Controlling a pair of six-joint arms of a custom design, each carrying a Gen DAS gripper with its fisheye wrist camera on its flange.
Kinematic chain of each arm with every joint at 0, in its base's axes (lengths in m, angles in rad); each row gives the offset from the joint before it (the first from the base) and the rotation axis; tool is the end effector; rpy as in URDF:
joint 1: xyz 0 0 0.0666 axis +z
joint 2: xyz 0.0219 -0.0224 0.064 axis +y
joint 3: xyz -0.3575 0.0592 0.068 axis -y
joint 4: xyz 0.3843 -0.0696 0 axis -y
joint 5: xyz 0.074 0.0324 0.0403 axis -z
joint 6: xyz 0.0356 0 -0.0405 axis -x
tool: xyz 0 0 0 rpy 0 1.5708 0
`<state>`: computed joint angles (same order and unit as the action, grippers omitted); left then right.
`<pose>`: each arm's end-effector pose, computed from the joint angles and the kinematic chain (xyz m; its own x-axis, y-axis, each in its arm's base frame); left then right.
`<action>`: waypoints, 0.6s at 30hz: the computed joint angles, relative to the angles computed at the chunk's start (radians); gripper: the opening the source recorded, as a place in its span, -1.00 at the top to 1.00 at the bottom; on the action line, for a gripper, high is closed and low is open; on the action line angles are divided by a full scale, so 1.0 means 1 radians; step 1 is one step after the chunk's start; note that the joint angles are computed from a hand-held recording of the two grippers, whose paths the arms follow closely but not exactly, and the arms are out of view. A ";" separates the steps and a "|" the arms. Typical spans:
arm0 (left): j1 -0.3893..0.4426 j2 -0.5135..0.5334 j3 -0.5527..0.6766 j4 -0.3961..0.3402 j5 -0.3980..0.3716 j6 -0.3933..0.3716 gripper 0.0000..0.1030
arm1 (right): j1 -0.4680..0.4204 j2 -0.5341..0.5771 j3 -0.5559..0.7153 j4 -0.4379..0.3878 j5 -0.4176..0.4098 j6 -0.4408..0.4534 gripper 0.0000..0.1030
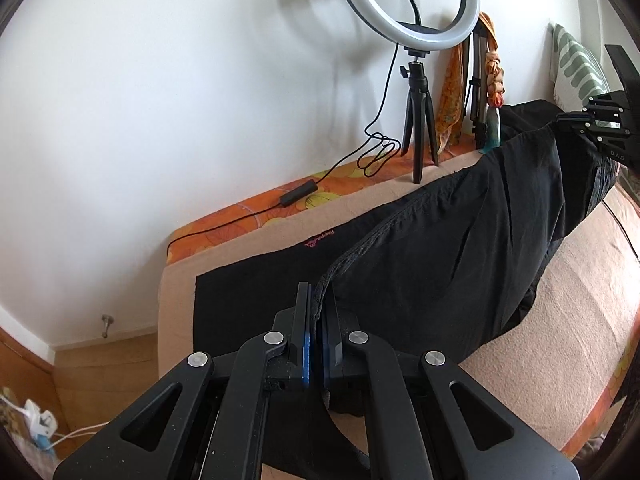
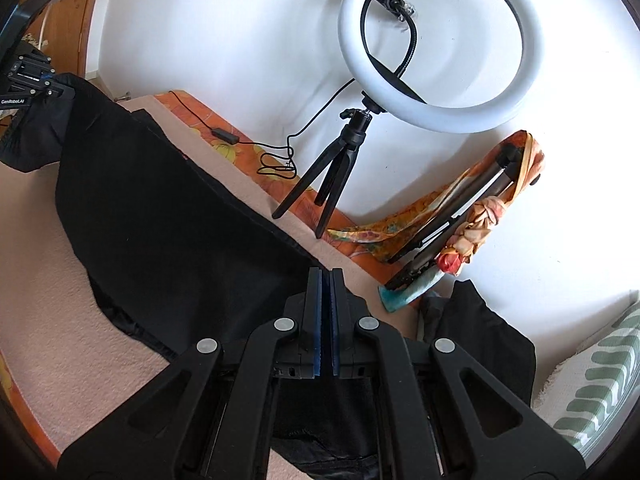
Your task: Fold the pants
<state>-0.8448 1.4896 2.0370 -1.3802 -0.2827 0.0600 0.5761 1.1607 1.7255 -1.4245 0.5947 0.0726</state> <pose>0.3135 -0.3388 0.6123 -0.5259 0.5056 -0.6840 0.5630 0.8097 0.1657 0.2910 0.1647 0.6127 -0.6232 -0.4765 -0.6202 -0.1903 0.8615 -0.4707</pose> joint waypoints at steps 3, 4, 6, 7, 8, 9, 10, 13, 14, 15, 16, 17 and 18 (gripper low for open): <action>0.036 0.063 0.055 -0.006 0.033 -0.026 0.95 | -0.058 0.055 0.011 0.050 -0.025 0.040 0.94; 0.045 0.083 0.073 -0.011 0.038 -0.034 0.95 | -0.077 0.075 0.015 0.065 -0.033 0.052 0.94; 0.063 0.129 0.109 -0.018 0.047 -0.052 0.95 | -0.111 0.112 0.023 0.084 -0.056 0.065 0.94; 0.070 0.152 0.129 -0.023 0.050 -0.059 0.95 | -0.126 0.129 0.026 0.091 -0.068 0.066 0.94; 0.077 0.171 0.144 -0.026 0.054 -0.065 0.95 | -0.140 0.142 0.025 0.097 -0.077 0.069 0.94; 0.084 0.193 0.162 -0.029 0.060 -0.070 0.95 | -0.149 0.155 0.022 0.106 -0.080 0.072 0.94; 0.090 0.212 0.177 -0.033 0.069 -0.072 0.95 | -0.158 0.168 0.019 0.115 -0.078 0.080 0.94; 0.108 0.259 0.208 -0.037 0.090 -0.068 0.95 | -0.185 0.203 0.013 0.136 -0.086 0.090 0.94; 0.112 0.276 0.216 -0.039 0.095 -0.065 0.95 | -0.192 0.212 0.010 0.136 -0.088 0.086 0.94; 0.116 0.291 0.227 -0.043 0.099 -0.063 0.95 | -0.198 0.225 0.008 0.138 -0.088 0.086 0.94; 0.118 0.310 0.245 -0.052 0.103 -0.060 0.95 | -0.202 0.235 0.000 0.145 -0.084 0.090 0.94; 0.121 0.325 0.252 -0.056 0.108 -0.057 0.95 | -0.205 0.247 -0.002 0.151 -0.078 0.102 0.94; 0.124 0.339 0.260 -0.061 0.113 -0.056 0.95 | -0.206 0.254 -0.011 0.159 -0.070 0.111 0.94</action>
<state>-0.7210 1.8281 2.2972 -1.4411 -0.1701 0.0044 0.3703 1.4145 1.7149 -1.2650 0.5248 0.1840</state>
